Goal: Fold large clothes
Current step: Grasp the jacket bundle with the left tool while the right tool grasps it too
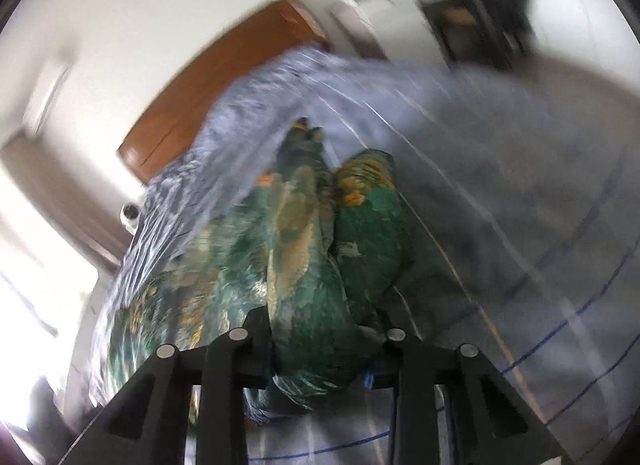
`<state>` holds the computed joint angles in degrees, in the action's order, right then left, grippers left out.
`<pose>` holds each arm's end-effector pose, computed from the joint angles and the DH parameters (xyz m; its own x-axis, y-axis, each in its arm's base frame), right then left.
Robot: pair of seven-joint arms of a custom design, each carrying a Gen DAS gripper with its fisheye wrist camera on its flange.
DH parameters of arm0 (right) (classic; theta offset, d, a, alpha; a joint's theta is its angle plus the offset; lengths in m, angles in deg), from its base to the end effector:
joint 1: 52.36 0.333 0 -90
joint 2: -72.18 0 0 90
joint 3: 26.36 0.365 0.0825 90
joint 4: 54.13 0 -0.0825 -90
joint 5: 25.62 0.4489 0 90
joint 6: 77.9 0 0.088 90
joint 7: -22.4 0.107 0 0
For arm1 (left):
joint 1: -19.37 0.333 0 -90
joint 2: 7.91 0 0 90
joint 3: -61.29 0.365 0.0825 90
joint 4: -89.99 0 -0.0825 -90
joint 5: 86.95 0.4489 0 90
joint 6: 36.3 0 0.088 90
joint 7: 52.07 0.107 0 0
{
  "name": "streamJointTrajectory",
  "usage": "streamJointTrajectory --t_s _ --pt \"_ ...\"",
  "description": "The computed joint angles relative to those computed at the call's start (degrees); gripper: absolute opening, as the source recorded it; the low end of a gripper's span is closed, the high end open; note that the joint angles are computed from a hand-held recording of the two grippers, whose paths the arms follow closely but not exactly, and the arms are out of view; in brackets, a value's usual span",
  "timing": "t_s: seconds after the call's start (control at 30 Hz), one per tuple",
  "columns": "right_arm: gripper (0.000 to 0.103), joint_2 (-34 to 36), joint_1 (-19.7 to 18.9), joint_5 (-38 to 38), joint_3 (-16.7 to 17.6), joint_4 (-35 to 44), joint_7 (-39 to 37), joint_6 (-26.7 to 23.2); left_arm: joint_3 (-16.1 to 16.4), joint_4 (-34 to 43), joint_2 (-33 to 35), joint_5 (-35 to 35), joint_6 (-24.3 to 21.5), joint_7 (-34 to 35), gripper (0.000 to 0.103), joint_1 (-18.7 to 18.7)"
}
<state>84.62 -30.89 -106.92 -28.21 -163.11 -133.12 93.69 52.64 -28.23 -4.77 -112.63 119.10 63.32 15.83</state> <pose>0.6278 0.3002 0.4550 -0.0956 -0.9156 -0.3907 -0.5433 0.3768 -0.7502 0.6482 -0.1228 0.4876 -0.3358 -0.9322 0.1352 -0.7793 0.1943 -0.5958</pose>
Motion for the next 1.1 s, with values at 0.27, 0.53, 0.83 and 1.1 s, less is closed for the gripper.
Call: streamJointTrajectory --t_s 0.27,0.53,0.83,1.1 --pt "0.029 -1.87 5.99 -6.78 5.76 5.52 -19.28 -10.11 0.55 16.34 0.71 -6.50 -18.66 4.16 0.102 1.14" --pt "0.029 4.59 14.27 -4.57 6.82 12.84 -44.36 -18.87 0.82 25.04 6.07 -1.81 -28.14 -7.35 0.102 1.95" --pt "0.029 7.77 20.27 -4.13 4.82 15.98 -56.57 -22.95 1.90 22.83 6.27 6.34 -26.89 -13.63 0.045 3.27" --pt "0.053 7.40 17.08 8.62 6.28 15.50 -63.75 -13.26 3.11 17.62 3.61 1.55 -22.94 -9.08 0.032 6.62"
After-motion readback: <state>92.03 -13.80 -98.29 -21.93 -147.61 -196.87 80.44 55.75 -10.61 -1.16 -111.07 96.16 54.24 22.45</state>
